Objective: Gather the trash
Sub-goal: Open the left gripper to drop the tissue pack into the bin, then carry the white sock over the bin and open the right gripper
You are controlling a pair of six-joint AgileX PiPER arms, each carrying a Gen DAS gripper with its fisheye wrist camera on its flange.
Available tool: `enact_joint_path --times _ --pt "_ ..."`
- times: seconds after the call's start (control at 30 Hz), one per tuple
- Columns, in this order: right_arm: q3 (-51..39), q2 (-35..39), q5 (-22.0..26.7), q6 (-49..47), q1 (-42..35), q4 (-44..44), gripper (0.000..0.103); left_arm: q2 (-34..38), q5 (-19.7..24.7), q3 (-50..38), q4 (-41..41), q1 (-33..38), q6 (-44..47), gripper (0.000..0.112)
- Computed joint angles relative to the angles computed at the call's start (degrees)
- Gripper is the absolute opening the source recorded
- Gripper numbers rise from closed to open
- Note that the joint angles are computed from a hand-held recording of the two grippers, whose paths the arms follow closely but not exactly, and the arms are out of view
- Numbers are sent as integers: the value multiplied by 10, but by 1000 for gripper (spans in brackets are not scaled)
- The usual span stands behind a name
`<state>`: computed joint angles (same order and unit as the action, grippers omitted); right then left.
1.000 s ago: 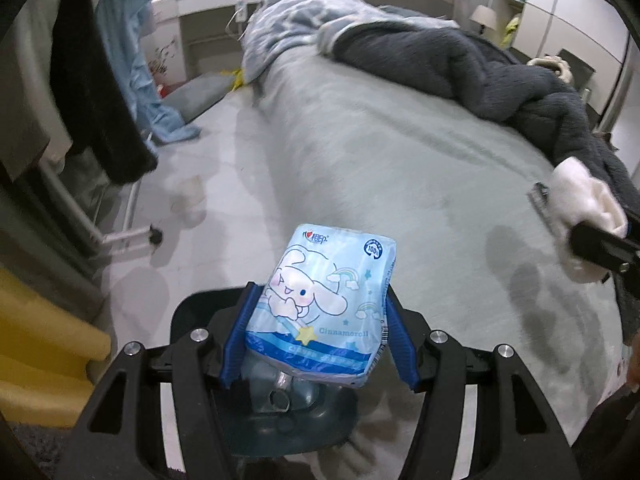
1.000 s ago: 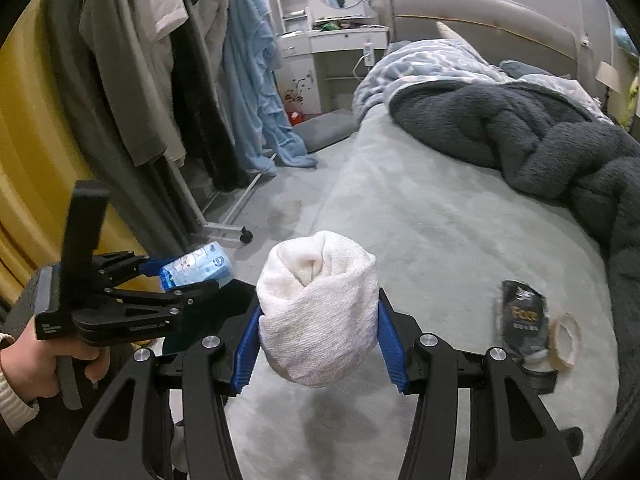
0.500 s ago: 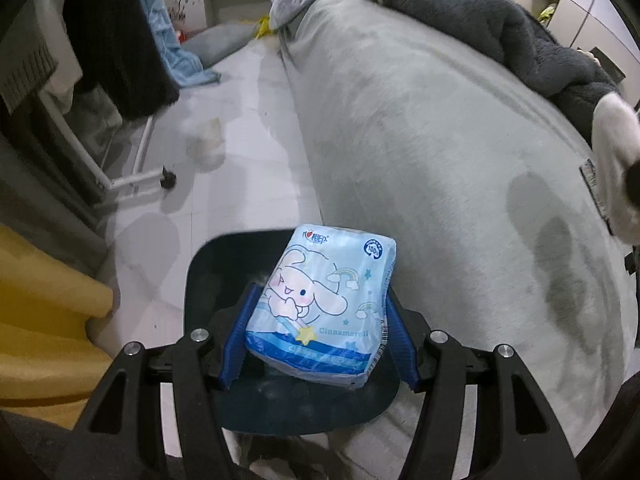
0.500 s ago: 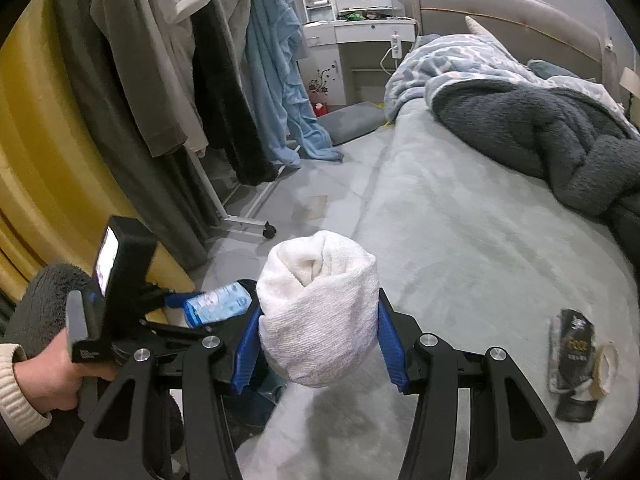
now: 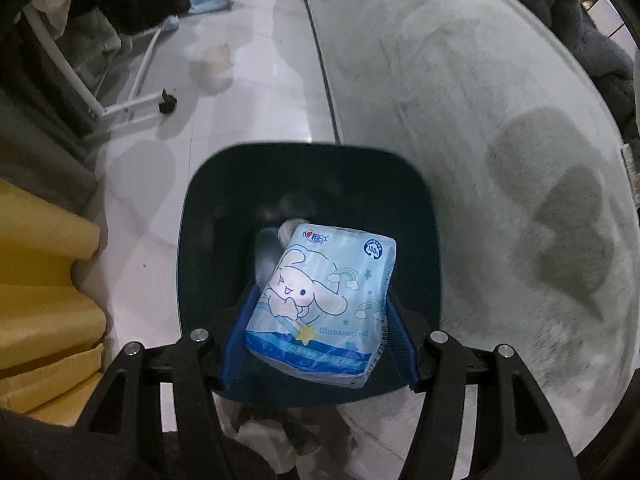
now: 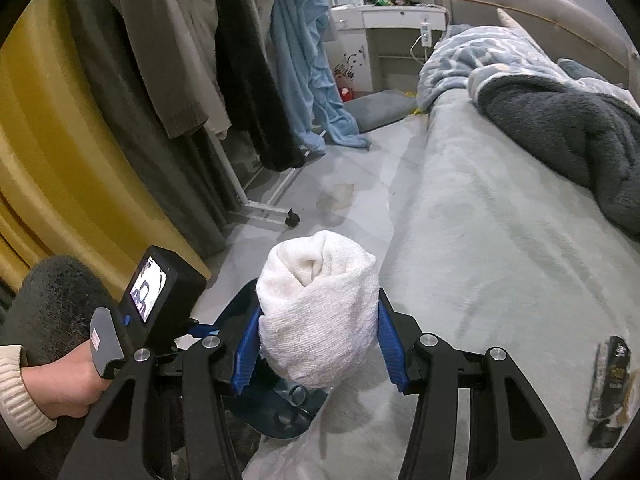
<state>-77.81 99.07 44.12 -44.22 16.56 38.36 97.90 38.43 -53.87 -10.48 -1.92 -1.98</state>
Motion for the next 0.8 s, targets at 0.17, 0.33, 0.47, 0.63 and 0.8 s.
enact_joint_path --times 0.17,0.33,0.47,0.63,0.8 --pt "-14 35 -8 18 27 -24 53 13 11 7 -18 15 8 63" --pt "-28 65 -9 26 28 -23 53 8 11 22 -25 31 13 69" --pt "-51 78 8 36 16 -8 53 -11 8 37 -32 44 25 77" --pt "-59 83 13 41 22 -4 53 -51 -12 63 -69 81 57 80" --pt "-60 97 8 42 36 -3 53 -120 -32 86 -119 117 89 80"
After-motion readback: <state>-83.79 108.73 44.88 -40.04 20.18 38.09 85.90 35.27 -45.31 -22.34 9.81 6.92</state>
